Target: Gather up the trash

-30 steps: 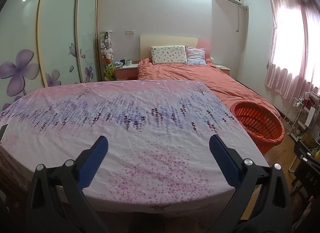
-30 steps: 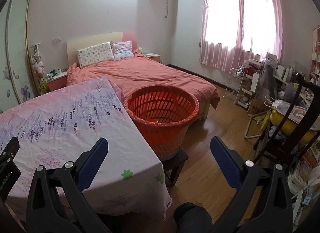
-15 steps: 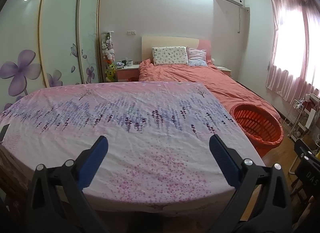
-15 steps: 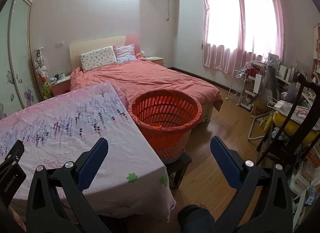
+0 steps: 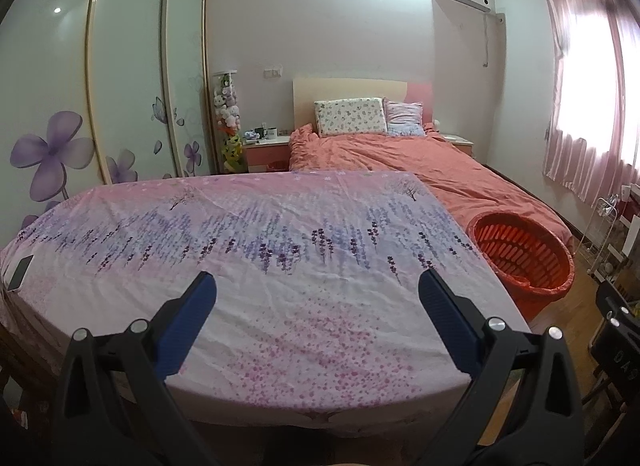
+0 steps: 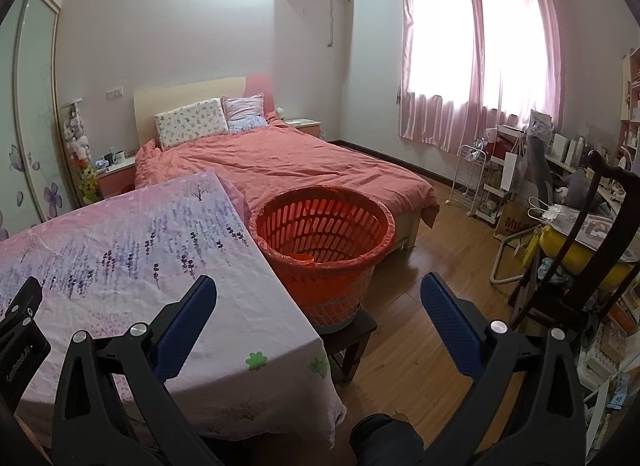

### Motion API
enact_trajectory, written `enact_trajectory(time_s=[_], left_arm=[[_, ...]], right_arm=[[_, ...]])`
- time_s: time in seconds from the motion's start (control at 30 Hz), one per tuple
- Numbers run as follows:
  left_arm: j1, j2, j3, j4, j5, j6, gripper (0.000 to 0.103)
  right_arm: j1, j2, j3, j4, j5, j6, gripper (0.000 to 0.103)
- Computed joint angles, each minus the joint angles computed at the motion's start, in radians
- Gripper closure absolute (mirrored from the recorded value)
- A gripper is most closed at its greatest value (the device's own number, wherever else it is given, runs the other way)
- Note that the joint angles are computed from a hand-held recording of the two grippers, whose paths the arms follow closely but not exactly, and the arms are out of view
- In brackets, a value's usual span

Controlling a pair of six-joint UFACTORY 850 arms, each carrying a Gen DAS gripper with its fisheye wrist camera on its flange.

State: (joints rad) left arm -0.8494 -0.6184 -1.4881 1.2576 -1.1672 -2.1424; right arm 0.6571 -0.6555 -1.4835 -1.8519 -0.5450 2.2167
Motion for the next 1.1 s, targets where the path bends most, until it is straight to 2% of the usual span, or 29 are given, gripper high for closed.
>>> enact_trajectory(time_s=[1.1], left_arm=[[0.003, -0.022, -0.034, -0.003, 0.013, 0.023, 0.004]], right_arm=[[-0.006, -0.015, -0.021, 0.010, 0.019, -0.006, 0.002]])
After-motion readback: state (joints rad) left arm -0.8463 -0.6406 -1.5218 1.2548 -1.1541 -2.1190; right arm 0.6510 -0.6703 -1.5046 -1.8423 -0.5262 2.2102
